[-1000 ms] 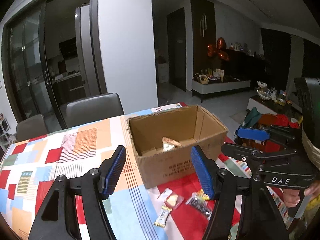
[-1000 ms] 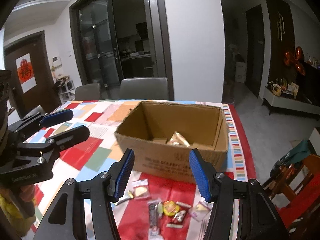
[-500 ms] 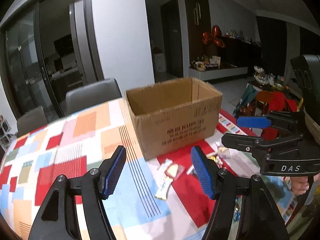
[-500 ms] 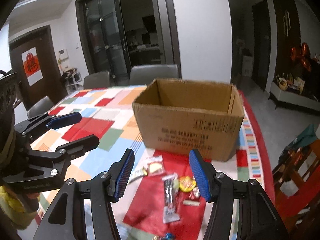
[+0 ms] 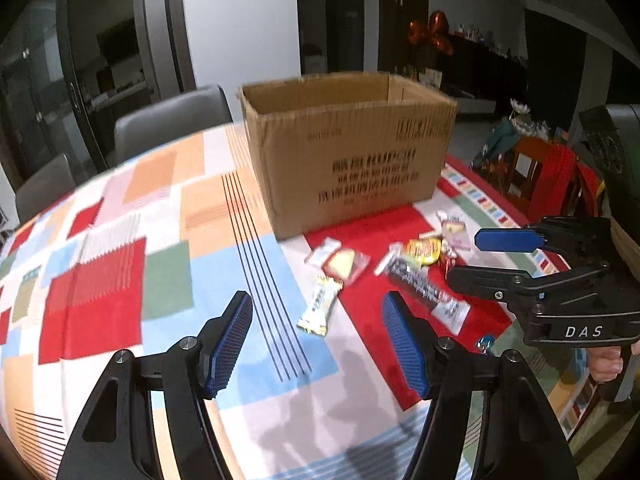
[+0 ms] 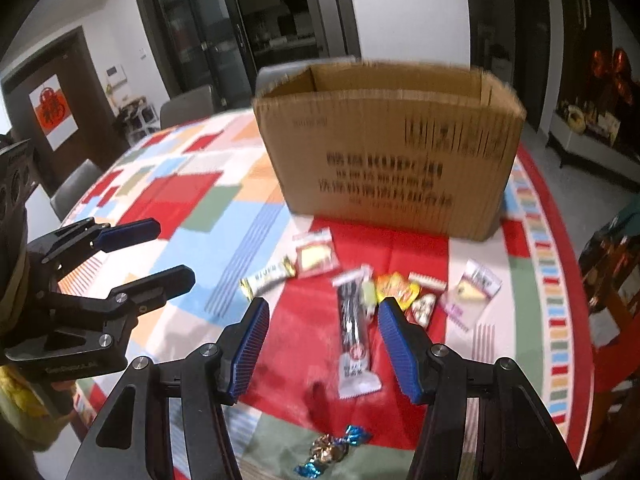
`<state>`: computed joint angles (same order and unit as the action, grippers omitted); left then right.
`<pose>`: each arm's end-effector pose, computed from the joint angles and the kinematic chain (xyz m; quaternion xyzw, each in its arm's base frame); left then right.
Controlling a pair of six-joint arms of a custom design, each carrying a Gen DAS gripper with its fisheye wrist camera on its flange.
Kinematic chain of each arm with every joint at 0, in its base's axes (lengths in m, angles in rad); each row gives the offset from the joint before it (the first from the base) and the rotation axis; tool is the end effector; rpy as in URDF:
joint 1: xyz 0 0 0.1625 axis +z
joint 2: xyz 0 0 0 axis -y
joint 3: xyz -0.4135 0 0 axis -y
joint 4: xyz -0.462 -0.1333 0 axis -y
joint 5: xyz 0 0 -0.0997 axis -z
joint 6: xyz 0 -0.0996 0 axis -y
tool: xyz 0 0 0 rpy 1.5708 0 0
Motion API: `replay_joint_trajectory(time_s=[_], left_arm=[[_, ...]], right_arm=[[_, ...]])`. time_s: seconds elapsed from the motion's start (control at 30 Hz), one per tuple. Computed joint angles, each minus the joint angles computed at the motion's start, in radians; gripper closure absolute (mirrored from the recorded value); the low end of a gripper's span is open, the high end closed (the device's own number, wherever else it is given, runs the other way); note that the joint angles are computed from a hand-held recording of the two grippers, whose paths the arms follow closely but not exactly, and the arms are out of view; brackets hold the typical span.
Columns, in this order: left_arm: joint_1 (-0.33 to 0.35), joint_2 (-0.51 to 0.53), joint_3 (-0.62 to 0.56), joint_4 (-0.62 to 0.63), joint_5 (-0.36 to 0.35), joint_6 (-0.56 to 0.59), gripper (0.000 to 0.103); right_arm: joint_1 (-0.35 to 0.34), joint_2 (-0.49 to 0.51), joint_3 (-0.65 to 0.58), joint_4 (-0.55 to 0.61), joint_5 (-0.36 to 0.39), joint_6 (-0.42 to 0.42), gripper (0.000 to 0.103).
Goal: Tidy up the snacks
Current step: 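Grasp the gold-wrapped bar with the left tool while the right tool grasps the dark stick snack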
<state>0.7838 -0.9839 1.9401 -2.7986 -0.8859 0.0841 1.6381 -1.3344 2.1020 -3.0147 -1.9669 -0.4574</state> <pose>-0.2949 -0.5712 0.0818 0.3525 0.8653 -0.2343 0.2685 0.1326 -0.5569 0.2344 0.1768 -0.9102 0.2831 0.2451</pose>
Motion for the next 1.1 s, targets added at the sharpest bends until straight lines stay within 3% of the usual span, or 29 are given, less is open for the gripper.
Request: replay_joint_trajectory(time_s=[0.27,0.47,0.73,1.1], left_arm=[[0.044,0.039,-0.044,0.092,-0.065,-0.038,0.038],[0.085,0.08,-0.095,0.144,-0.119,-0.057,0.048],[0.117,0.141,-0.162,0.178,-0.124,-0.065,0.06],[0.142,0.193,-0.223,0.183,-0.129,-0.095,0.071]], right_arm=[[-0.034,0.025,-0.022,0.078,0.006,0.049,0.05],[-0.051,0.058,-0.046,0.091,-0.002,0.06,0.054],[-0.07,0.091,-0.073,0.114,-0.004,0.093,0.06],[-0.069,0.126,-0.094,0.099,-0.016,0.093,0.068]])
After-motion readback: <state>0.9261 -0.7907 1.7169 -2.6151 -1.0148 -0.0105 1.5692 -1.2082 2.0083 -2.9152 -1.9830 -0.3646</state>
